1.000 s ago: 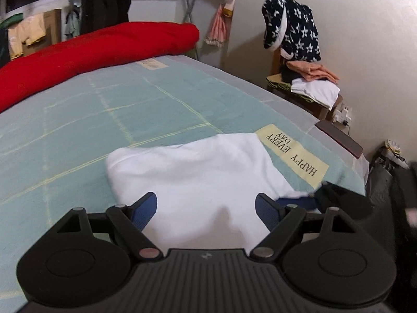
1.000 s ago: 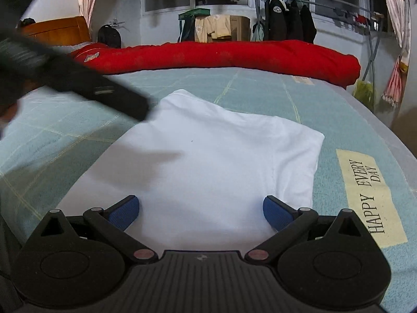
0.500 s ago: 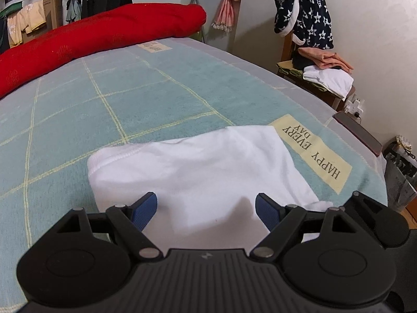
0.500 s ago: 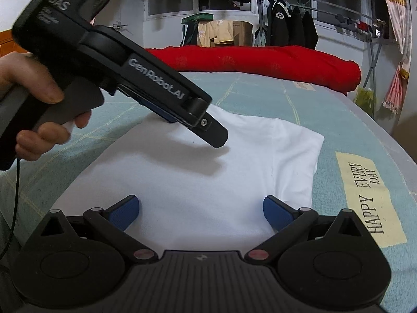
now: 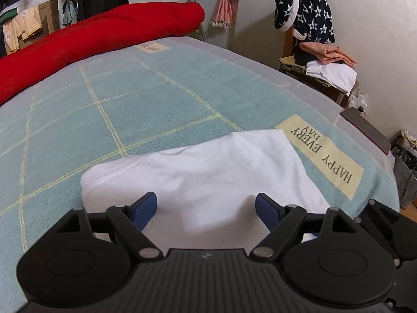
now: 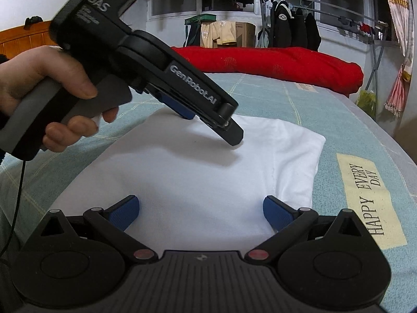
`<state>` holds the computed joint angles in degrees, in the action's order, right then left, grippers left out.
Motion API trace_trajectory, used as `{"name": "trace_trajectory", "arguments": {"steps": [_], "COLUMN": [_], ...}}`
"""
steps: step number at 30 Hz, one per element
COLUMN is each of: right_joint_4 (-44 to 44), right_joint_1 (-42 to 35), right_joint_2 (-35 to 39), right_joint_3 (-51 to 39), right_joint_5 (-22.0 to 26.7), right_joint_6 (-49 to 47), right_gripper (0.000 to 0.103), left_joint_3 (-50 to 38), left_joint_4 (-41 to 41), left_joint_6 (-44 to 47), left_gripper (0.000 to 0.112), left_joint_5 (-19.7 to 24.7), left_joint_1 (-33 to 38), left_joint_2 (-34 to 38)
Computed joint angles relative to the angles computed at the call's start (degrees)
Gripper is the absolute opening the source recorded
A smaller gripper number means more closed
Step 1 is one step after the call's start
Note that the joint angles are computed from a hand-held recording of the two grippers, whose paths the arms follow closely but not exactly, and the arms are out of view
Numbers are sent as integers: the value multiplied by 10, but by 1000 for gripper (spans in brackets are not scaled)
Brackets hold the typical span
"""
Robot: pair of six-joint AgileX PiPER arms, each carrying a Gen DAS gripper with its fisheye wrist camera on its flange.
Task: Fold clothes
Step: 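Roll both tools and lower them to the sides of the folded shirt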
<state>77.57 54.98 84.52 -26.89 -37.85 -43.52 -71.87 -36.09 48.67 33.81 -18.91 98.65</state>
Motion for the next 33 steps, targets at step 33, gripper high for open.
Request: {"name": "trace_trajectory", "arguments": {"steps": [33], "right_joint_4": [149], "right_joint_1": [38], "right_joint_2": [-42], "right_joint_3": [-31], "right_joint_5": [-16], "right_joint_6": [-139], "right_gripper": [103], "left_joint_3": [131], "left_joint_4": [-136], "left_joint_6": [98], "left_gripper": [87], "left_joint_5": [62], "left_joint_1": [94], "left_joint_2": [-130]}}
